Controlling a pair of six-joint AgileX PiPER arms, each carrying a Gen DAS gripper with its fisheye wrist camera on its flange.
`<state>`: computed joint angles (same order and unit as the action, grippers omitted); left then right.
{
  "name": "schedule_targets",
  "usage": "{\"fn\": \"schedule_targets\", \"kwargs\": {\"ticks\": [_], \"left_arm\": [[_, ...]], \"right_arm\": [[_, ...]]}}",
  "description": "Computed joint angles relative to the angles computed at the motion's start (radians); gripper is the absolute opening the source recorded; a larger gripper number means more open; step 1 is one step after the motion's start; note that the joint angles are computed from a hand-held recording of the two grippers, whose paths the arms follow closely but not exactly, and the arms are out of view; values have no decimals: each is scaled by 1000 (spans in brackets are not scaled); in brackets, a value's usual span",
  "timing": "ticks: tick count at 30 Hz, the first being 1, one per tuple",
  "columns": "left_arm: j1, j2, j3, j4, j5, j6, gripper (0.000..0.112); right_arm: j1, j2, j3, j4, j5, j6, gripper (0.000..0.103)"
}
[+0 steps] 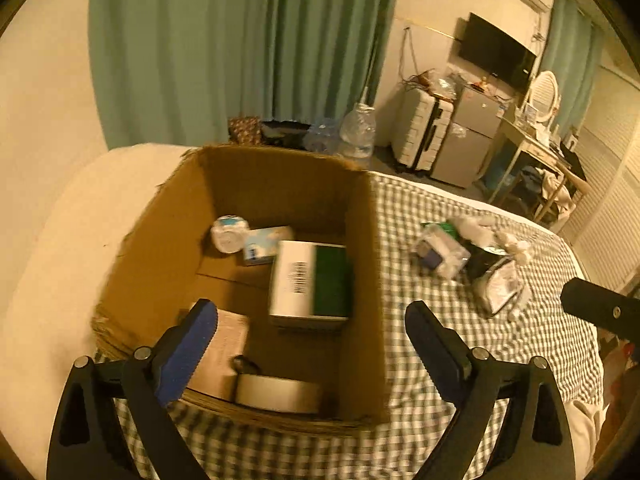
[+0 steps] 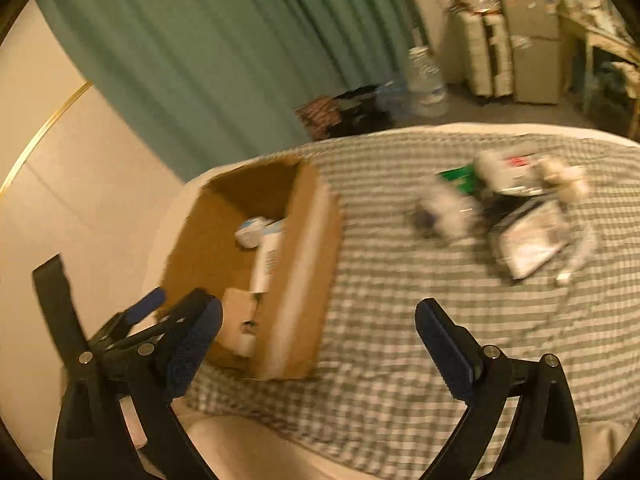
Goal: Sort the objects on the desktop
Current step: 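Carry the hair tie and tape roll into the cardboard box and release, then move both grippers back over the bed toward the jar and toothpaste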
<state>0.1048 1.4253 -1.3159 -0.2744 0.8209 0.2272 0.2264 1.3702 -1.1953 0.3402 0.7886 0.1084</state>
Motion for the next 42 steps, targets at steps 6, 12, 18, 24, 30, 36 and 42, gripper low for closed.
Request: {"fn": "schedule_targets", "kwargs": {"ticks": [6, 12, 18, 24, 30, 36, 42], "left_arm": [[-197, -40, 31, 162, -33, -232, 99], [-402, -38, 62, 359, -75, -510, 99], [-534, 43, 33, 480, -75, -676, 99], [-585, 150, -6, 520, -100, -729, 99], [-580, 301, -94, 470, -113, -684, 99], [-551, 458, -253, 404, -92, -683, 99], [-554, 637, -497, 428, -43, -775, 99]], "right_arm": [[-181, -126, 105, -47, -4, -85, 98], [-424, -184, 218, 54, -29, -248, 98], [-578, -153, 280, 106, -77, -365, 98], [-680, -65, 317, 210, -120, -497, 98], [-695, 95, 323, 296, -198, -587, 86], [-677, 273, 273, 335, -245, -605, 71], [-659, 421, 151, 330, -279, -534, 62]]}}
